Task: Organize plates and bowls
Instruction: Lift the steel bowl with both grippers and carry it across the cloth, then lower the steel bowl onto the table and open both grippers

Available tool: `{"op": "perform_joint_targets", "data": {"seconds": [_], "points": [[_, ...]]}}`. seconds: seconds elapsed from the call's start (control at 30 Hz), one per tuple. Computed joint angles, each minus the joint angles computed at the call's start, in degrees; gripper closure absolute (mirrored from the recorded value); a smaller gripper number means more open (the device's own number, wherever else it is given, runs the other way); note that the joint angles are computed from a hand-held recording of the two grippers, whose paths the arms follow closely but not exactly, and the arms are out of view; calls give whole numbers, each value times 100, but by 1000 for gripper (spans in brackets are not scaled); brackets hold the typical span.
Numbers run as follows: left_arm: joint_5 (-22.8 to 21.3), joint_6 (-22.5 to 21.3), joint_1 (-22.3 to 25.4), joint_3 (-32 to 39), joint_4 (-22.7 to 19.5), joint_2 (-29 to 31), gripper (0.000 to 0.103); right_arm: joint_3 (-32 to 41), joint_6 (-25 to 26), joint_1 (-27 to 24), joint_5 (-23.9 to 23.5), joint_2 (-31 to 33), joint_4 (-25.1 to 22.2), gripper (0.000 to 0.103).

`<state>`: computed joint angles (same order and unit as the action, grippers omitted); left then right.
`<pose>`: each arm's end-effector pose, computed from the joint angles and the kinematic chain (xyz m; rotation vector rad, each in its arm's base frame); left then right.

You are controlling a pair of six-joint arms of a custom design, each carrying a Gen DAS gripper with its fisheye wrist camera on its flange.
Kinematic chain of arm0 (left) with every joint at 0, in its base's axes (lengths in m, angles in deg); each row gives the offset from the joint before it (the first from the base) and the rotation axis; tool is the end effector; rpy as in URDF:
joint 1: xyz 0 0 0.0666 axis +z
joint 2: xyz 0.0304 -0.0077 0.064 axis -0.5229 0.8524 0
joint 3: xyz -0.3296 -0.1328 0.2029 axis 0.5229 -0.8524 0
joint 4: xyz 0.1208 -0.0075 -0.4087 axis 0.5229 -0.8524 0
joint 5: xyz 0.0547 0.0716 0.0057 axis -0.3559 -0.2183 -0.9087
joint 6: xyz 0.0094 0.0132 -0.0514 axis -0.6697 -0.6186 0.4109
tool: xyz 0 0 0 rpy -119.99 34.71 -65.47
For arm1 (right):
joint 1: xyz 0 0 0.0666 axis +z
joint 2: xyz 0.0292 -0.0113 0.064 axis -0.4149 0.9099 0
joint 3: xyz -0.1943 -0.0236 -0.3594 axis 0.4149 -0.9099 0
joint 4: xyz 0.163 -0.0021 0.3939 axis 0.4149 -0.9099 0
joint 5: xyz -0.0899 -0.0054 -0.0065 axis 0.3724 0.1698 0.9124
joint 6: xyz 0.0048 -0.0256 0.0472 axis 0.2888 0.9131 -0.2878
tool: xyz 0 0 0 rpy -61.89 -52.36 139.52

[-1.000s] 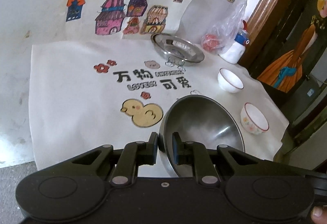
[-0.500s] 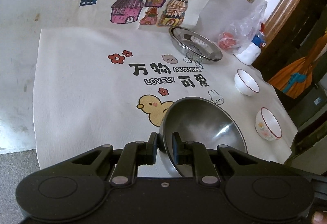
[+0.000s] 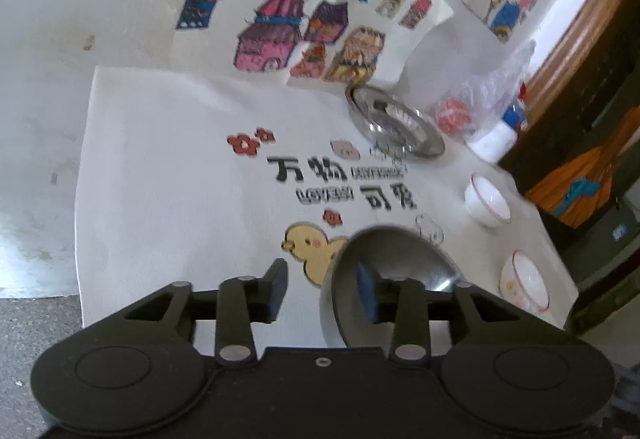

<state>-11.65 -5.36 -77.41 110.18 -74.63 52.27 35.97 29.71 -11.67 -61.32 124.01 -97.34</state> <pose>0.3204 -0.3120 0.3278 -0.2913 2.2559 -0.4724 0.3110 0.0805 0.2989 -0.0001 2.1329 0.6580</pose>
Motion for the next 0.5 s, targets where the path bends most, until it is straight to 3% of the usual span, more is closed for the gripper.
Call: {"op": "perform_joint_targets", "data": {"seconds": [0.17, 0.3, 0.5], "points": [[-318, -287, -91, 252, 113, 74, 33, -175, 174, -279, 270, -294, 310, 16], [-223, -509, -161, 592, 209, 308, 27, -303, 165, -712, 220, -448, 558, 4], [-185, -913, -372, 1346, 193, 967, 21, -408, 477, -1141, 770, -355, 926, 3]]}}
